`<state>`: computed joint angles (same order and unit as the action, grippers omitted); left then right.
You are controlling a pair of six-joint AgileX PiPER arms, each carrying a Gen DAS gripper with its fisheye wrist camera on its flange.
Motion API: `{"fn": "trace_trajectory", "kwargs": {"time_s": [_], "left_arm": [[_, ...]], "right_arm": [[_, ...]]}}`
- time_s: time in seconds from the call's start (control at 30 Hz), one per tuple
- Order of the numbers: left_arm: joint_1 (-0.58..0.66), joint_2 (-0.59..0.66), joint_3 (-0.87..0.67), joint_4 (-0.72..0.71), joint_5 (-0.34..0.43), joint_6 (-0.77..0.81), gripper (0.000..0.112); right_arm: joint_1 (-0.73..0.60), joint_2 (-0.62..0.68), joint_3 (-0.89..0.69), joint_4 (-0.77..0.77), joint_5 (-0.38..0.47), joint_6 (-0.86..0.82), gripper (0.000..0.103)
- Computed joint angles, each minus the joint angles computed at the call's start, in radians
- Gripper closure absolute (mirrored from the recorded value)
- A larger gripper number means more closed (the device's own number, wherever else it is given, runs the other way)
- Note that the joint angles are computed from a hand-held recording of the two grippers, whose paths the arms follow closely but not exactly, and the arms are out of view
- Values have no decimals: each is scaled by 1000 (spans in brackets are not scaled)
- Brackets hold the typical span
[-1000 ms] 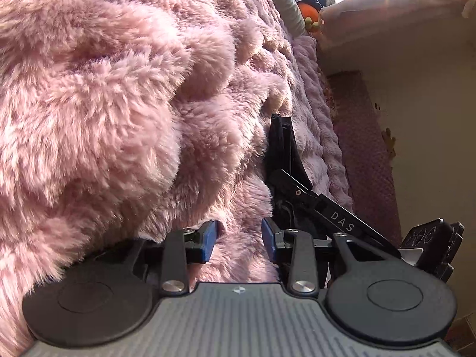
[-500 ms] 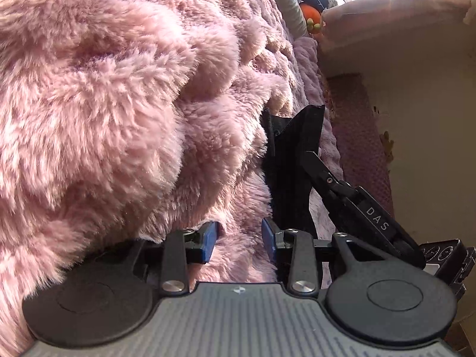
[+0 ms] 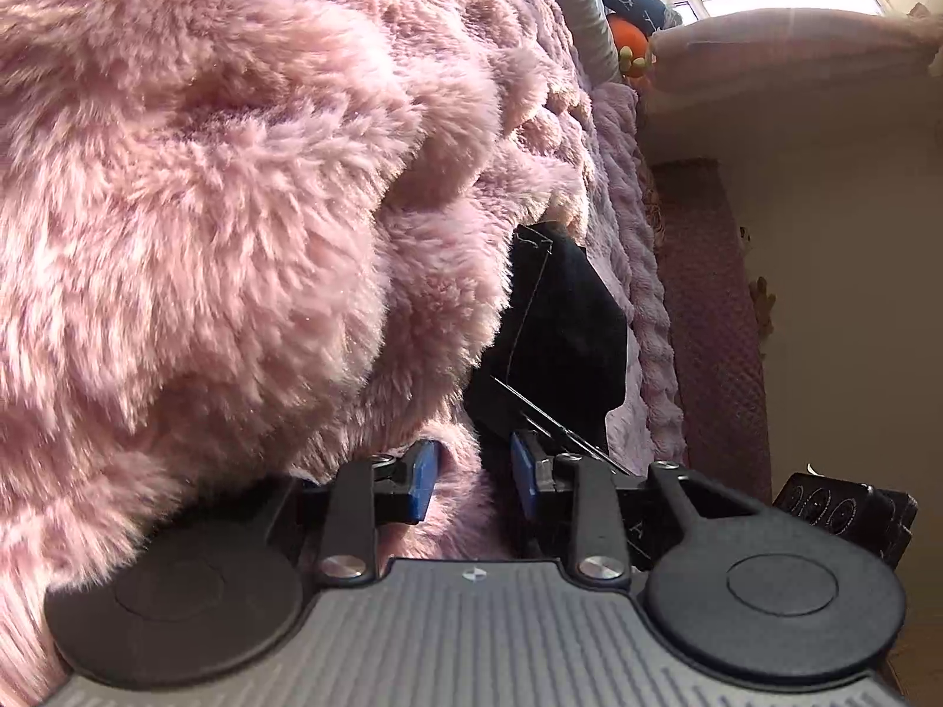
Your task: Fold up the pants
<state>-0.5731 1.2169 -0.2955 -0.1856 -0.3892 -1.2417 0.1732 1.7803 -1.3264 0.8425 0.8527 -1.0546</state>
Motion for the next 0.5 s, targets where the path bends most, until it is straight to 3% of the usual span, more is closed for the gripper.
{"fn": "trace_trajectory", "kwargs": {"time_s": [0.03,0.1,0.13,0.2,0.27,0.4,0.5], "left_arm": [[2,0,5,7,-8,-7,78],[0,-4,17,10,-31,-17,76],[8,-10,28,26,-47,-33,76],[15,-16,46,47,-65,-56,75],[13,-20,54,45,-67,-52,75],[-6,-24,45,-2,-52,-7,75],[0,-13,30,11,-45,-14,75]], "right_arm": [[-19,-12,13,36,12,-44,95],[-65,-55,78,181,5,-227,46],[-98,-84,106,267,17,-327,41],[-174,-75,91,374,123,-436,41],[-205,-43,36,386,156,-412,41],[-195,91,-171,257,145,-135,41],[-180,252,-389,172,270,116,44]]}}
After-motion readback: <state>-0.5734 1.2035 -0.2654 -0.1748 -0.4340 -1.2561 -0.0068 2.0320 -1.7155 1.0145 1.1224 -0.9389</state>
